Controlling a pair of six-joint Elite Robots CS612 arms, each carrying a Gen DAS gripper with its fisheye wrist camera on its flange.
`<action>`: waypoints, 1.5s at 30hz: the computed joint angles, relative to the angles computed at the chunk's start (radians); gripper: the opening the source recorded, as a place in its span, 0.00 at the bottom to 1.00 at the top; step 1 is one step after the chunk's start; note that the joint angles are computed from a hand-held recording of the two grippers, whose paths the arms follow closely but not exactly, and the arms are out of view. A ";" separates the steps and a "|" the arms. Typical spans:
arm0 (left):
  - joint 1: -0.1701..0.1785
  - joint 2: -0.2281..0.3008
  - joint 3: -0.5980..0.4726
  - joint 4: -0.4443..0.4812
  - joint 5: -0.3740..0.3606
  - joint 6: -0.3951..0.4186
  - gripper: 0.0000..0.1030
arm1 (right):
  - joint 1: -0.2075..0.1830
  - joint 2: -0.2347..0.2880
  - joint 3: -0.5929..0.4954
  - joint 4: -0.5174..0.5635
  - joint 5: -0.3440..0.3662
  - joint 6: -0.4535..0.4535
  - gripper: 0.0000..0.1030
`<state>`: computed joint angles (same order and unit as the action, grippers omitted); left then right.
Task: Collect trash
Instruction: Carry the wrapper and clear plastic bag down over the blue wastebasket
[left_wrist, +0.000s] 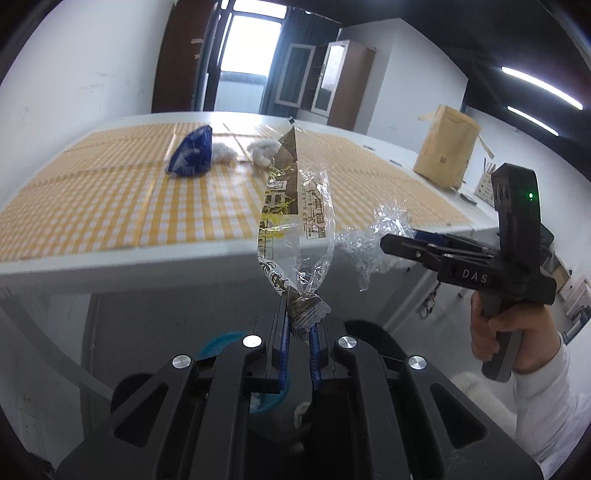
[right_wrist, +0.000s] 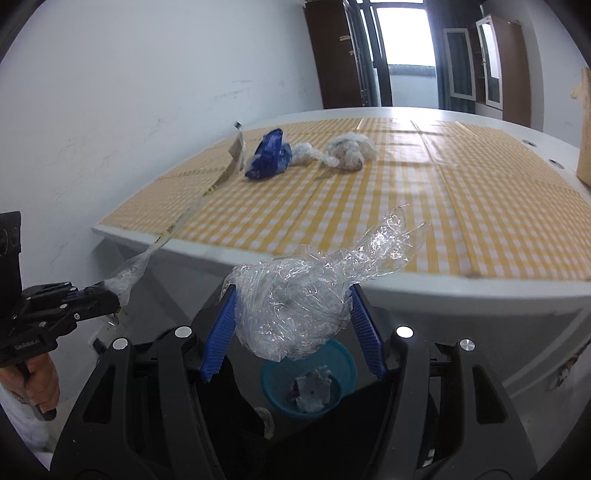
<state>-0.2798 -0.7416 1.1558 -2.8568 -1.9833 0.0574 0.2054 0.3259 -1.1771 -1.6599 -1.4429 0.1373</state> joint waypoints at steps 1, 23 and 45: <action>0.001 -0.007 0.016 0.000 -0.005 0.008 0.08 | 0.002 0.008 -0.018 0.016 -0.004 -0.007 0.55; 0.005 -0.001 0.099 0.226 -0.018 0.100 0.08 | 0.025 0.079 -0.059 0.234 0.001 -0.044 0.55; 0.028 0.438 -0.625 0.880 -0.028 -0.097 0.08 | 0.009 -0.016 0.351 0.175 0.094 0.095 0.55</action>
<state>-0.2520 -0.3033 0.5311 -1.9767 -2.0112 -0.0400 0.2148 0.3100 -0.8263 -1.4845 -1.3488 0.2318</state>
